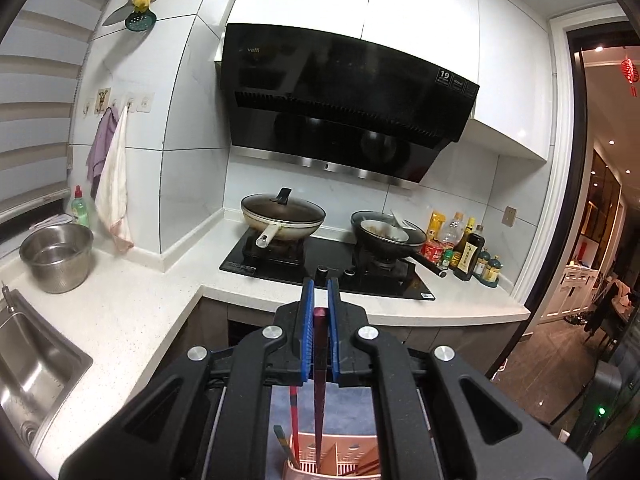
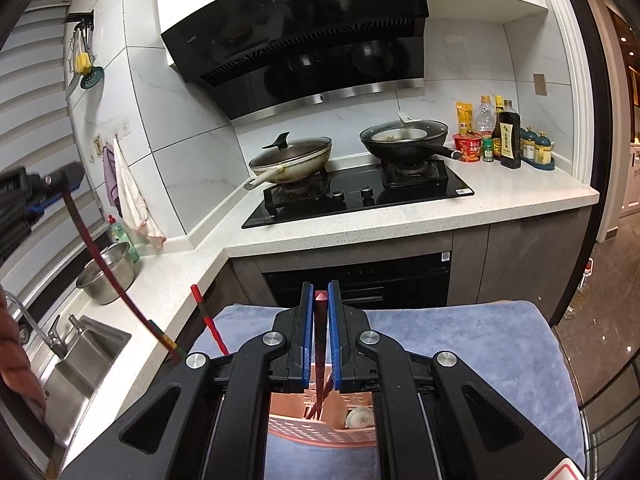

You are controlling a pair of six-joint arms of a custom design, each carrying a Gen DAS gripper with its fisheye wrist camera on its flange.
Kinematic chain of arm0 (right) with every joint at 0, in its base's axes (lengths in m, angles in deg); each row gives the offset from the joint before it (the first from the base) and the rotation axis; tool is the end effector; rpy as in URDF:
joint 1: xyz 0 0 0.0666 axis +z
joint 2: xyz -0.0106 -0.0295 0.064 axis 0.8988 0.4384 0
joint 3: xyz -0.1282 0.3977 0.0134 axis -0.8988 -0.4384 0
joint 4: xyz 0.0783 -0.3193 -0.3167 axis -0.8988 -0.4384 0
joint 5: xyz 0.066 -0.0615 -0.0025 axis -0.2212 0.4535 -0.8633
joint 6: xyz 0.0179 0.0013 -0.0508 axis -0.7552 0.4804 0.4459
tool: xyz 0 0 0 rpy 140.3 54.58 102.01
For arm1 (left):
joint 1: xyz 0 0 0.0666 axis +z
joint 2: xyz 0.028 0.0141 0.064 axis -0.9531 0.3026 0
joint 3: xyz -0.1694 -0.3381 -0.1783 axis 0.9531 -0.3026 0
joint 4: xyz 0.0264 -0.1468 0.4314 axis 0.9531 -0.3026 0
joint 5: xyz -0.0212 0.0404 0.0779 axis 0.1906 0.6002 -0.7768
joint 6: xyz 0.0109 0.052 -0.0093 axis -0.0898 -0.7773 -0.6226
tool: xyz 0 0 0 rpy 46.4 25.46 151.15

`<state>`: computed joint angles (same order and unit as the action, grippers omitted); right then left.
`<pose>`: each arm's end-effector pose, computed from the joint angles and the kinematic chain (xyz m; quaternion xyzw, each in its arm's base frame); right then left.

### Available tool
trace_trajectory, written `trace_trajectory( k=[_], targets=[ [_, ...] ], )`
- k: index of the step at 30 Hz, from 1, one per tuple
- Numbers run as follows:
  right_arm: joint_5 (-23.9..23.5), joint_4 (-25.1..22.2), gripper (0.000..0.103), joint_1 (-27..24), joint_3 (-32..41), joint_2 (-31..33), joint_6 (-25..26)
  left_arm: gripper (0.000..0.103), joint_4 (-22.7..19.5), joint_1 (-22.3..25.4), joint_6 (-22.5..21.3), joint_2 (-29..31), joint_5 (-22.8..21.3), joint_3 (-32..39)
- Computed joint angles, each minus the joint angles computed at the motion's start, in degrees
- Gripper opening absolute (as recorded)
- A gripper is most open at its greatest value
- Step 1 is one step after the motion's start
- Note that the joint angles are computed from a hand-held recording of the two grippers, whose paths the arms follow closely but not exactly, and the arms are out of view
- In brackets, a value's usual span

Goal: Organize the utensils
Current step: 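Lower both held chopsticks upright into the pink basket, then open both tools to release the chopsticks into the basket, then move the left tool to a red chopstick while the right tool approaches a green chopstick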

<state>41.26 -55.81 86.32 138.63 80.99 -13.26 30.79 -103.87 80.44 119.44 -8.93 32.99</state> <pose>0.4706 0.1838 0.5913 0.0599 0.8535 0.1009 0.5078 0.4966 -0.2920 0.6708 0.0106 0.7977 -0.1302 0.5887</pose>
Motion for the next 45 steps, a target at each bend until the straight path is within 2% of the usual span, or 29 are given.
trace_trajectory(
  k=[8, 9, 10, 11, 13, 16, 18, 21, 26, 31, 38, 40, 45],
  targets=[
    [1.38, -1.53, 0.008, 0.68, -0.51, -0.11, 0.54, 0.008, -0.28, 0.16, 2.10, 1.22, 0.80, -4.20],
    [2.22, -1.43, 0.012, 0.86, -0.74, -0.28, 0.85, 0.009, -1.06, 0.01, 2.48, 1.16, 0.33, -4.76],
    [3.23, -1.49, 0.019, 1.10, -0.95, -0.53, 1.33, 0.018, -1.46, -0.03, 2.65, 1.07, 0.07, -5.04],
    [3.76, -1.53, 0.022, 1.23, -1.15, -0.83, 1.58, 0.034, -2.43, -0.15, 3.04, 0.86, -0.71, -5.38],
    [4.42, -1.08, 0.032, 1.49, -1.88, -1.87, 1.72, 0.052, -2.63, -0.26, 3.77, -0.16, -1.83, -6.56],
    [5.49, -0.86, 0.039, 1.83, -3.02, -3.70, 1.54, 0.058, -2.58, -0.63, 3.64, -2.23, -3.34, -8.65],
    [5.71, -0.86, 0.043, 2.00, -3.97, -5.05, 1.04, 0.059, -4.25, -1.01, 3.62, -3.43, -4.11, -9.66],
    [5.80, -1.36, 0.047, 2.60, -5.86, -7.47, -0.18, 0.069, -6.62, -1.90, 4.63, -5.77, -5.18, -12.37],
    [6.51, -3.58, 0.049, 4.80, -10.71, -12.26, -1.84, 0.070, -9.50, -4.13, 5.23, -10.67, -5.52, -19.26],
    [10.39, -8.72, 0.049, 9.62, -16.92, -16.99, -3.05, 0.073, -12.76, -6.69, 7.16, -14.94, -6.18, -26.23],
    [13.73, -16.27, 0.049, 16.08, -24.41, -21.37, -9.70, 0.073, -17.96, -9.73, 12.70, -20.72, -4.51, -36.37],
    [14.94, -18.05, 0.049, 18.03, -26.25, -22.11, -11.43, 0.073, -18.74, -10.94, 13.49, -21.67, -5.31, -37.99],
    [13.99, -20.83, 0.049, 21.43, -29.79, -23.16, -16.08, 0.073, -19.91, -13.23, 15.36, -24.02, -4.52, -41.70]
  ],
)
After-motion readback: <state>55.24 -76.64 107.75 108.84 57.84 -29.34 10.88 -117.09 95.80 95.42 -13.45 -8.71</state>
